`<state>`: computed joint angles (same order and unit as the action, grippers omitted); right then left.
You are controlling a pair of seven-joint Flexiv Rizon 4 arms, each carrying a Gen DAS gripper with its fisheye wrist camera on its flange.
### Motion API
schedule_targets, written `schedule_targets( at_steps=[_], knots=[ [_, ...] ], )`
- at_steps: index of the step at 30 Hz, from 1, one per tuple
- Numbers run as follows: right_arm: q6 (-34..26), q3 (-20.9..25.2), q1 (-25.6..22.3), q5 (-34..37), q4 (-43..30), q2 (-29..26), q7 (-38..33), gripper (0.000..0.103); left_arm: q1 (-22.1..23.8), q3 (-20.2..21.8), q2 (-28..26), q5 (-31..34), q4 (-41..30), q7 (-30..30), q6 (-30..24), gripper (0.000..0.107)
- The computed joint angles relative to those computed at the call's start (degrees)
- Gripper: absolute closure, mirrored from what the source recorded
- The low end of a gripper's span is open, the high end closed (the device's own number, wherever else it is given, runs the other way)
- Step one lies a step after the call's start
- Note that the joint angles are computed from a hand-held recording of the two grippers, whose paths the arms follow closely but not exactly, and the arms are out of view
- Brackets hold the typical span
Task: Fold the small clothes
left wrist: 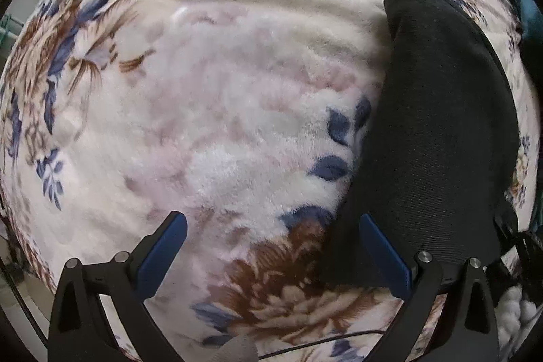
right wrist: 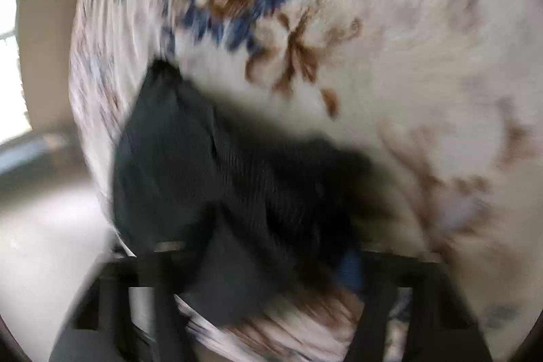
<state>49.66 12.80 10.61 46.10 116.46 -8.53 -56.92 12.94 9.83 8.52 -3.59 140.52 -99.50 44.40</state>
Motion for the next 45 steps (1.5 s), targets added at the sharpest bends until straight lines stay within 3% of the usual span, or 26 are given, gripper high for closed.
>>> schedule_targets(
  at_steps=[2,4,6,7,9,10,11,13,14,17,19,22,26,27,28,29,30,33,36,39,41,42,45],
  knots=[
    [4.76,0.36,-0.17,8.2,-1.35,-1.78,-4.71,0.086,0.04,0.15,0.71,0.47,0.42,0.12,0.05,0.004],
    [5.98,2.72,-2.97,18.78,-4.85,-2.41,-19.67,0.086,0.1,0.53,1.26,-0.09,0.96,1.13,0.39,0.004],
    [3.88,2.79,-4.27,24.38,-6.71,-2.3,-29.57,0.087,0.38,0.87,1.55,-0.48,1.11,2.28,0.14,0.004],
    [1.48,2.38,-4.43,22.5,-7.06,-2.61,-30.85,0.086,0.65,1.07,1.67,-0.48,1.07,2.82,0.04,0.004],
    [-2.28,-0.28,-2.13,9.25,-5.63,-3.43,-22.54,0.084,1.22,1.29,1.12,-0.73,0.51,3.84,-0.03,0.004],
    [-3.99,-0.72,-1.85,4.48,-5.43,-3.97,-19.39,0.064,1.46,1.39,1.07,-0.78,0.36,4.16,-0.3,0.004],
    [-8.8,-1.51,-2.62,0.57,-5.69,-4.35,-17.7,0.05,1.59,1.39,1.67,-0.64,0.14,4.09,-1.14,0.004],
    [-13.77,-1.93,-4.76,-0.4,-6.62,-3.6,-18.74,0.043,1.78,1.29,1.83,-0.31,0.19,4.18,-0.83,0.004],
    [-15.12,-2.47,-4.42,-4.7,-7.05,-2.68,-17.22,0.041,2.06,1.29,1.34,-0.21,-0.57,4.6,-1.04,0.004],
    [-13.53,-3.51,-2.77,-14.87,-9.06,-1.54,-14.52,0.04,2.32,0.86,-0.53,-0.15,-1.92,4.56,-0.13,0.004],
    [-12.48,-3.41,-2.55,-15.43,-12.79,-3.49,-15.81,0.032,2.24,0.74,-1.12,-0.38,-2.55,4.25,-0.03,0.004],
    [-14.17,-2.27,-2.06,-14.56,-21.82,-11.04,-19.09,0.032,2.09,0.44,-2.56,-0.24,-4.07,4.03,0.87,0.004],
    [-20.25,-0.75,-0.17,-18.67,-33.62,-23.34,-18.76,0.032,1.52,-0.02,-4.34,-0.53,-6.38,4.14,2.85,0.004],
    [-20.77,0.17,-0.72,-18.91,-33.84,-24.21,-18.64,0.038,1.36,-0.07,-4.84,-0.87,-6.81,4.38,3.5,0.004],
    [-18.76,0.56,-0.57,-18.95,-33.25,-24.33,-18.8,0.07,1.23,-0.12,-5.42,-1.3,-7.22,4.61,4.07,0.004],
    [-16.03,1.0,-0.37,-18.77,-33.18,-24.37,-19.2,0.092,1.08,-0.21,-5.87,-1.48,-7.7,4.54,4.18,0.004],
    [-14.49,0.79,0.26,-19.73,-33.07,-24.24,-18.07,0.097,0.96,-0.27,-6.54,-1.88,-8.08,4.65,4.68,0.004],
    [-6.63,1.5,0.5,-19.66,-31.04,-21.64,-17.28,0.098,0.44,-0.53,-8.46,-3.55,-8.7,5.25,6.34,0.004],
    [-4.35,1.56,1.01,-22.64,-31.22,-20.43,-17.71,0.098,-0.08,-0.57,-9.85,-6.28,-7.46,6.29,10.01,0.004],
    [-7.18,0.22,3.28,-28.88,-33.5,-22.75,-16.5,0.098,-0.32,-0.95,-11.69,-10.56,-6.35,8.17,12.53,0.004],
    [-14.22,1.4,2.0,-28.95,-37.34,-25.55,-17.54,0.096,-0.3,-1.74,-12.72,-16.7,-5.74,12.01,13.16,0.004],
    [-18.32,1.91,0.66,-28.3,-38.37,-26.02,-18.4,0.09,-0.32,-2.67,-12.97,-22.97,-4.63,16.36,14.07,0.004],
    [-24.05,3.19,-3.2,-23.24,-39.62,-26.35,-20.76,0.056,-1.05,-5.11,-14.21,-38.85,-3.12,28.0,14.94,0.004]
  ],
)
